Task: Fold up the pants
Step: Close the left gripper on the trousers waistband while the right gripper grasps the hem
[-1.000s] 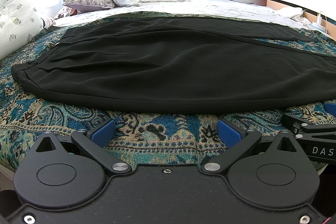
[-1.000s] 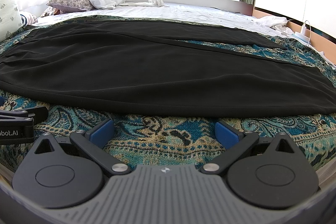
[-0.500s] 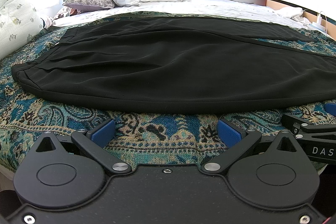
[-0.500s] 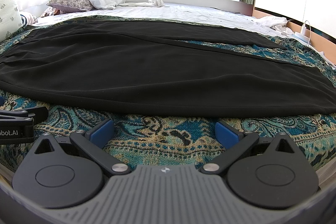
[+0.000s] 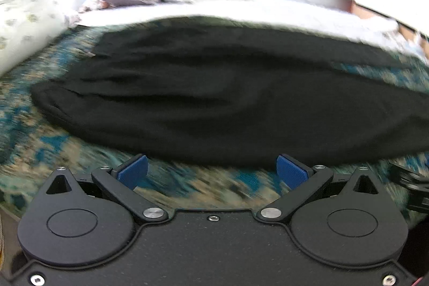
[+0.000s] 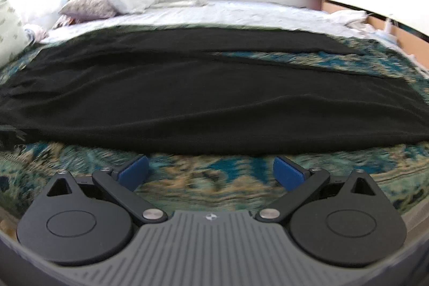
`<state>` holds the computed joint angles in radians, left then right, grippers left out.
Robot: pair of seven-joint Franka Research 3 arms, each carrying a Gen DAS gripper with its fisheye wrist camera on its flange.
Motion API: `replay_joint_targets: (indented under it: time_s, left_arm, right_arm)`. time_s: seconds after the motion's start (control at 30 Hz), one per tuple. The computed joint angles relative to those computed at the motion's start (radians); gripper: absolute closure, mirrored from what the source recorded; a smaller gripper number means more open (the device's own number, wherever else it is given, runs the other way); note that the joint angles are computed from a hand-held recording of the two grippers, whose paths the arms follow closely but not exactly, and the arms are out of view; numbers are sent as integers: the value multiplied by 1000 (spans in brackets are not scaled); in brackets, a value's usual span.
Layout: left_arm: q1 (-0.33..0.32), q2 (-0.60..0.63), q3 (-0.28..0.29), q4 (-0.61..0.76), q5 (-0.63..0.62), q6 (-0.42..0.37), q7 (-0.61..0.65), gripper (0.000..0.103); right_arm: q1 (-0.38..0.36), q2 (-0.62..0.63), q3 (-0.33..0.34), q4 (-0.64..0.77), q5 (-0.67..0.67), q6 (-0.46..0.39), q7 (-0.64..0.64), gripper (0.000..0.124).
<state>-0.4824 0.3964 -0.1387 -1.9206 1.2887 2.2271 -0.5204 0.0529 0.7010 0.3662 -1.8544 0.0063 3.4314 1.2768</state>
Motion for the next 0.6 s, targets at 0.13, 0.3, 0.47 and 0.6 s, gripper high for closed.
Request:
replay_joint_targets:
  time_s: [0.13,0.3,0.47,0.6]
  left_arm:
    - [46,-106,12,-118,-1,-20,-69,2]
    - [124,-179,8,-213,-45,-109,-133,2]
    - [201,-197,9,-264,-73,-108,-190,3]
    - [240,-173,16,-260,-99,-92,-197,8]
  right_arm:
    - [60,14,-112,54,84,45,24,21]
    - [144,81,-283,220,290,-4,109,21]
    - [183,177,-427,392,446,-71,219,24]
    - [199,260,-521,515,484,-134,304,31]
